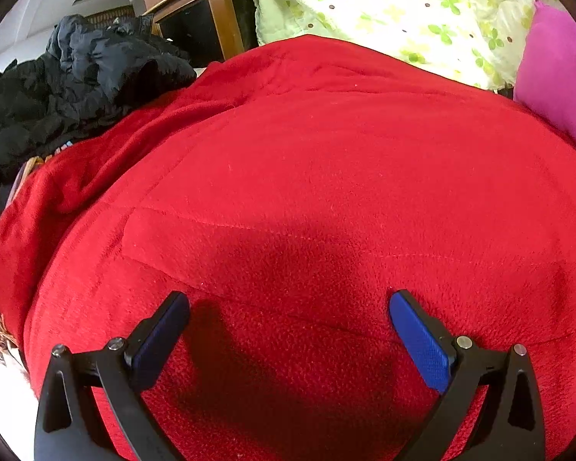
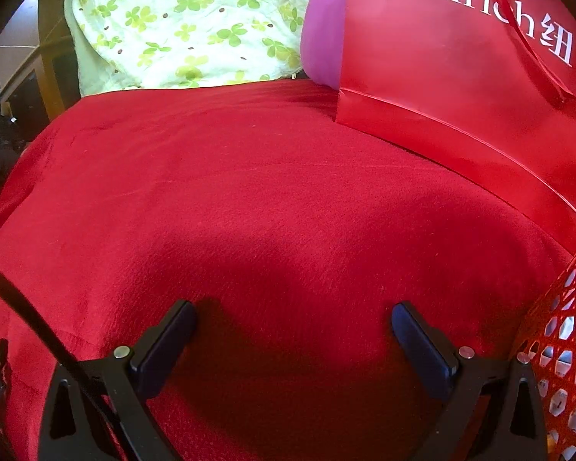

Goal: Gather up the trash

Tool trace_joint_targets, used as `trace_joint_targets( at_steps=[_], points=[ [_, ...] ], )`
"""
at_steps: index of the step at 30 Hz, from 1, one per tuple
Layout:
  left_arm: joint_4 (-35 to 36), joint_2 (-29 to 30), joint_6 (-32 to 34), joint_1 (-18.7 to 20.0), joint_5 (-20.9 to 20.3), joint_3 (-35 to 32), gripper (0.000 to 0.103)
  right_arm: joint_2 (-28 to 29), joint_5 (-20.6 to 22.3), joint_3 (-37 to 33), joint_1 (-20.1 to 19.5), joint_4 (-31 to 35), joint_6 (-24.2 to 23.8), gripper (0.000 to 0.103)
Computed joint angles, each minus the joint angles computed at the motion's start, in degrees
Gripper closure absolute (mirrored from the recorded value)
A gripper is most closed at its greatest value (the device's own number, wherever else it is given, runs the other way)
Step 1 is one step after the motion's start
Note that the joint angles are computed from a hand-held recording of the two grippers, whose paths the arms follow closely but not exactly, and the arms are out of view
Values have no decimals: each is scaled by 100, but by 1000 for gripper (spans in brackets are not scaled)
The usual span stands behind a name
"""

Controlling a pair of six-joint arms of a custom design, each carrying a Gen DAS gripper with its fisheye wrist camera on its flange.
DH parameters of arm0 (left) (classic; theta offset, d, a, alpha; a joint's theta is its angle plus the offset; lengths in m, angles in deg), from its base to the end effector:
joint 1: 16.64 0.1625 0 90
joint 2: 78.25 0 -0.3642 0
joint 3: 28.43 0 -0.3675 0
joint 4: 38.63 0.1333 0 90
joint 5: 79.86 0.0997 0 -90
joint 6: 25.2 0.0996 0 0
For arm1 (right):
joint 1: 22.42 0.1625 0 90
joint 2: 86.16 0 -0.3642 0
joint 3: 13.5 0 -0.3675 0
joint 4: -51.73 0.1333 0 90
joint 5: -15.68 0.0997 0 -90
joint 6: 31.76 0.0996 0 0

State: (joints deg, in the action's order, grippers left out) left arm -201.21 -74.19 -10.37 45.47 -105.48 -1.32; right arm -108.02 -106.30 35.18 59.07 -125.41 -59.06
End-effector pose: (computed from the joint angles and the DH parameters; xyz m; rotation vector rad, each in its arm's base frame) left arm -0.1681 -0.7946 -0.0199 0.2778 1.9827 -0.8708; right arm -0.0371 -0.7920 0.1771 -0.0022 -2.1566 0.9889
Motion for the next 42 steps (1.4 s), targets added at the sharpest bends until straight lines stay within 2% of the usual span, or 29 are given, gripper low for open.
trace_joint_targets(
  at_steps=[7,12,17,30,36,42],
  points=[
    [-83,339,377,-52,242,-519,0,-40,29,71,-4,-33,-41,0],
    [-46,189,219,-42,179,-288,0,-129,152,205,-32,-59,-63,0],
    [-38,346,380,-47,247,-561,0,-272,320,490,-60,-195,-154,0],
    [-114,383,446,-49,260,-592,0,-208,202,405,-33,-188,-245,0],
    [-231,567,654,-70,336,-850,0,-200,192,392,-32,-184,-250,0],
    [-138,86,155,-21,80,-104,0,-166,162,333,-33,-168,-281,0]
  ],
)
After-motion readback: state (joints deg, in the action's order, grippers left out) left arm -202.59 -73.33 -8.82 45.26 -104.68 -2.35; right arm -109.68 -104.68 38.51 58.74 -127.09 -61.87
